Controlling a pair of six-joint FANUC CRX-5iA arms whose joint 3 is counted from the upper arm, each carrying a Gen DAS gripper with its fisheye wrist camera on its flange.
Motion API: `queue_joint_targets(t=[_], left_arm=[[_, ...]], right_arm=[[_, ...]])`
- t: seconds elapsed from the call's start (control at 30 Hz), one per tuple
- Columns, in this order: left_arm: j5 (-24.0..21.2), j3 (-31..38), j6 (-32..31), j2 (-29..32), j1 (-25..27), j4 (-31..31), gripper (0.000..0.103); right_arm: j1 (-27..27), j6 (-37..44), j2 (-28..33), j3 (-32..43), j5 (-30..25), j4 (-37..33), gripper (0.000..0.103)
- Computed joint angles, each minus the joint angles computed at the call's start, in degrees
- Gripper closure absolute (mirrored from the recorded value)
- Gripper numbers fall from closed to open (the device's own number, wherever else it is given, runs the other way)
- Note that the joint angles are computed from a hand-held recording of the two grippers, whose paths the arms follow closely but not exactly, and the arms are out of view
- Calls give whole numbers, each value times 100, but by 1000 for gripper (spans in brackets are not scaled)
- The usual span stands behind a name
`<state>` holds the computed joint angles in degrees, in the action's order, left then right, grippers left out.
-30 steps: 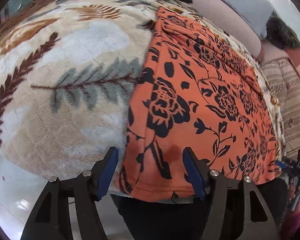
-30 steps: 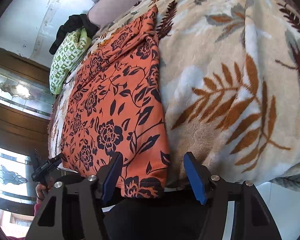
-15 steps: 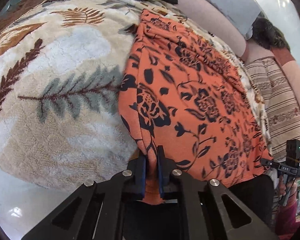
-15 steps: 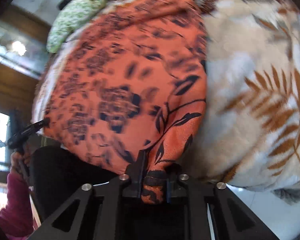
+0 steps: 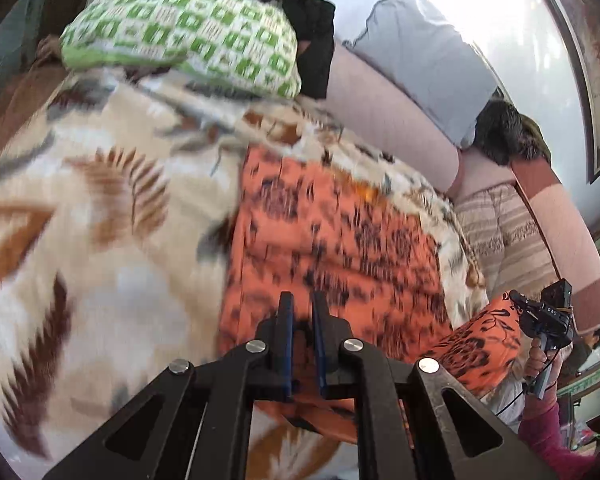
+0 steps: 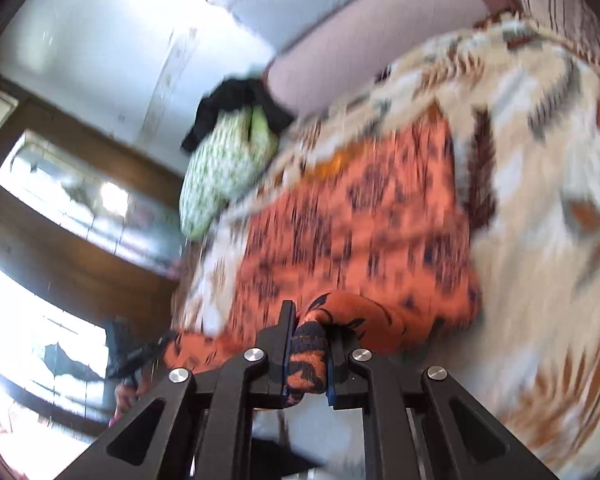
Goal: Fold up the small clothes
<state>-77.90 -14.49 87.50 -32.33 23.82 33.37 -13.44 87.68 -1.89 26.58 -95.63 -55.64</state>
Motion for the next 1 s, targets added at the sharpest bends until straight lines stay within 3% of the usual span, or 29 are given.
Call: queue_joint_targets(t=[0.13, 0.27, 0.33, 0.37, 0.43, 0.5, 0.53, 0.57, 0.6, 0.63, 0.7, 0.8, 0.9, 0.97, 1.0], left_arm=[[842, 832, 289, 1285, -441, -138, 95], [1318, 1686, 1042, 2510, -824, -979, 95], [1602, 1488, 1182, 2625, -806, -890, 95], [1812, 1151, 949, 2521, -709, -533, 95], [1782, 823, 675, 2273, -579, -509, 93], [1570, 538, 398, 1961, -363, -513, 77], [1515, 338, 298, 1751, -214, -462, 68], [1424, 174, 304, 1543, -77, -462, 44], [1344, 1, 320, 1333, 61, -438, 28], [1306, -222, 289, 1080, 205, -356, 26], [1162, -472, 216, 820, 382, -250, 26], [963, -565, 279, 707, 382, -368, 26], [1053, -746, 302, 624, 347, -265, 26], [1131, -876, 294, 620, 320, -107, 26], [1144, -897, 294, 660, 276, -54, 26]], right_arm=[[421, -560, 809, 666, 1091, 491, 91], [853, -1335, 1631, 1084, 2254, 1253, 90], [960, -1544, 1866, 1084, 2584, 1399, 90], [930, -1477, 1941, 1110, 2566, 1274, 89], [905, -1021, 2030, 1180, 2285, 1095, 88], [1033, -654, 2099, 1279, 1924, 1273, 84], [1134, -581, 2171, 1398, 1647, 1441, 74], [1156, -472, 2231, 1447, 1432, 1486, 66], [1237, -407, 2261, 1492, 1310, 1551, 44], [1271, -292, 2192, 1407, 1350, 1578, 31], [1389, -101, 2161, 1299, 1424, 1617, 30], [1889, -174, 2298, 1313, 1534, 2498, 30], [2166, -274, 2573, 1475, 1207, 2992, 32], [2332, -158, 2441, 1204, 1367, 3292, 44], [2441, -99, 2378, 1106, 1371, 3517, 65]])
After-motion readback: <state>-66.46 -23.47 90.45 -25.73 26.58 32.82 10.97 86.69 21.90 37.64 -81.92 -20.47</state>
